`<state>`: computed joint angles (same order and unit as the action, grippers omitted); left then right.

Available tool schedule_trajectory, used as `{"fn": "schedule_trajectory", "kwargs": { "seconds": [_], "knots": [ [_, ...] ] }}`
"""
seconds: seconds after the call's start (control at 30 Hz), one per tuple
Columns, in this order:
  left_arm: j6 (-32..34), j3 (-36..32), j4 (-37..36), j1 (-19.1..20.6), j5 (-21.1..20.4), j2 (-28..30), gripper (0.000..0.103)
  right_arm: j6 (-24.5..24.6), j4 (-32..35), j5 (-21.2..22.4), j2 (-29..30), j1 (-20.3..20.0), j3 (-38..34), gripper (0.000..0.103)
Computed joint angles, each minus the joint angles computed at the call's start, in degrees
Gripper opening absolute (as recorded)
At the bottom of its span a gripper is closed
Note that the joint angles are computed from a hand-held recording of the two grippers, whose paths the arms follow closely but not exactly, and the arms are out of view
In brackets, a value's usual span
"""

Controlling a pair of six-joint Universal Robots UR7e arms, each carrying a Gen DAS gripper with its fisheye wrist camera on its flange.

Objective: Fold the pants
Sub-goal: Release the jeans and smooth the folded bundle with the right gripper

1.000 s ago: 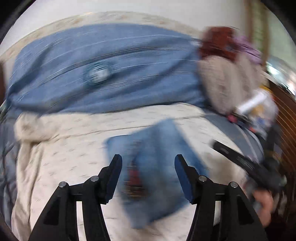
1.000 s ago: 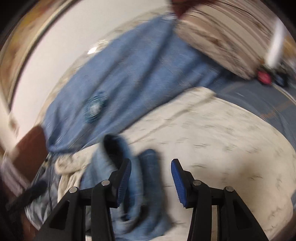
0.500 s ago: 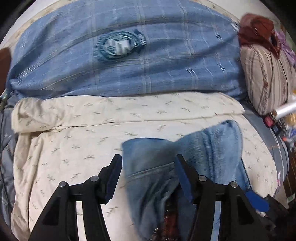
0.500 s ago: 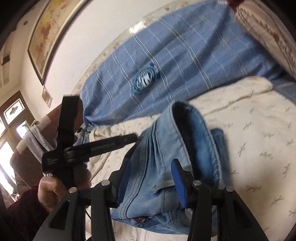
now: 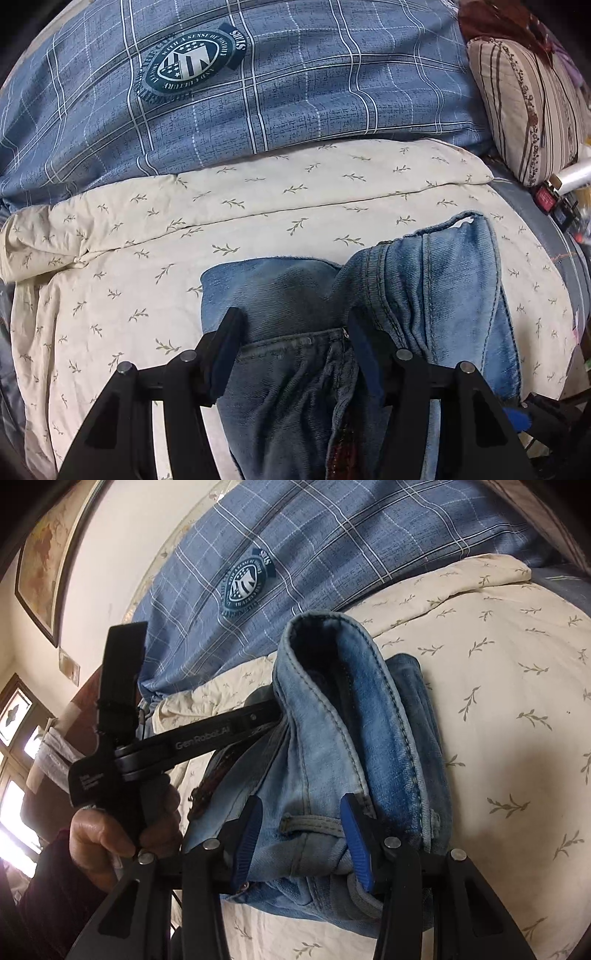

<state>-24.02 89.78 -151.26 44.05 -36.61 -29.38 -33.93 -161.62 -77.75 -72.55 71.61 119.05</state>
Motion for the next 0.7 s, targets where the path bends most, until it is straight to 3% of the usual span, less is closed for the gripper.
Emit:
{"fn": "schedule_trajectory", "kwargs": {
  "seconds": [0.17,0.3,0.4,0.7],
  "knots": [
    [-1.7,2.2,-1.0,-0.7,0.1,-1.8,0.064,-0.9,-1.1,0.0,-1.4,0.4,1.4,0.048],
    [-0.1,8.0,-7.4,-4.2,7.9,-3.0,0.072,-1.3,-4.3,3.0,-2.5,0.1,2.7,0.048],
    [1.8,12.4,-12.6,-5.7,10.8,-4.7,0.072,-2.6,-10.0,2.4,-2.5,1.0,4.2,0.048],
    [-1.0,17.1,-14.9,-5.1,10.6,-8.0,0.072,-1.7,-15.1,0.4,-0.9,3.0,4.2,0.048]
  ]
}}
